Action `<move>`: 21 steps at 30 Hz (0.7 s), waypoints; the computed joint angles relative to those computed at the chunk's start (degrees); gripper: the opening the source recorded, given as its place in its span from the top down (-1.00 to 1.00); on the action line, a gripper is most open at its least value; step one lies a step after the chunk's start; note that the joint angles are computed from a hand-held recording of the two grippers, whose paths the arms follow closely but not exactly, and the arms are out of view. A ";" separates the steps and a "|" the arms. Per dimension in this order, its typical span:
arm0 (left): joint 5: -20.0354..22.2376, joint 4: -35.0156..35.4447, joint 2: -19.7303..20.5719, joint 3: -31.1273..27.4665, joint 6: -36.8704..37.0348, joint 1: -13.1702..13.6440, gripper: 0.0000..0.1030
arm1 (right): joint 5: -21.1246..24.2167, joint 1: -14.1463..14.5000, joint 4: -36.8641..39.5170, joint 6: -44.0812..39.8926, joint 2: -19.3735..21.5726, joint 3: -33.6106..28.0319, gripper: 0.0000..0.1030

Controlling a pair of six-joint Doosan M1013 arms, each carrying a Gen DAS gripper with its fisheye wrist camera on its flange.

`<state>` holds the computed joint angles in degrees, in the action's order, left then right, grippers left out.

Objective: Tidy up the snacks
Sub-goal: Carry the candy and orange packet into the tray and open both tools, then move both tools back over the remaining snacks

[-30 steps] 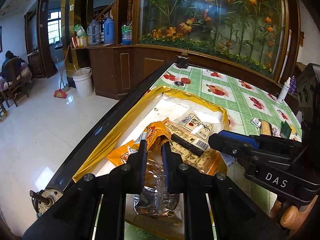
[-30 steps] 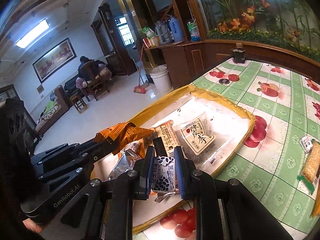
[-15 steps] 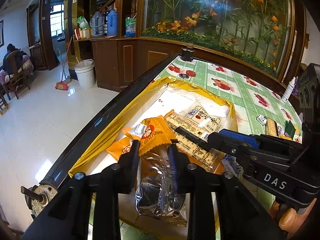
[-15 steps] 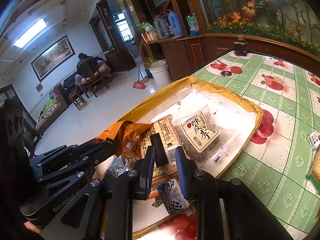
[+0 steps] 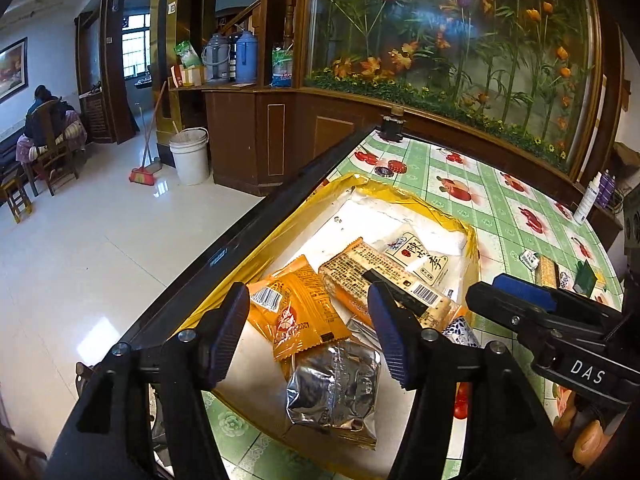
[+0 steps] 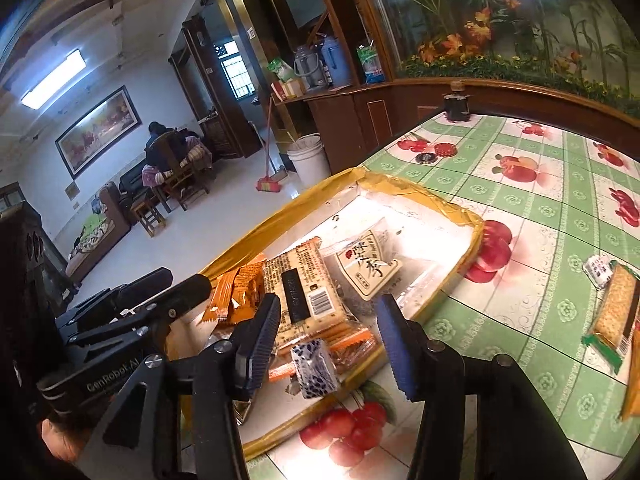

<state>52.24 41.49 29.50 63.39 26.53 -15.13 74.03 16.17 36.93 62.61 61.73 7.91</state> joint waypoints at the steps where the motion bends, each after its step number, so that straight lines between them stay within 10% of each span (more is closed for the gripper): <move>1: 0.06 0.04 0.01 -0.09 0.05 -0.10 -0.18 | -0.82 -0.14 0.11 -0.46 -0.91 1.82 -0.01; 21: -1.57 -2.46 2.27 -5.03 9.18 -3.46 -0.42 | -12.77 -5.14 -1.16 -0.65 -11.64 22.94 -0.40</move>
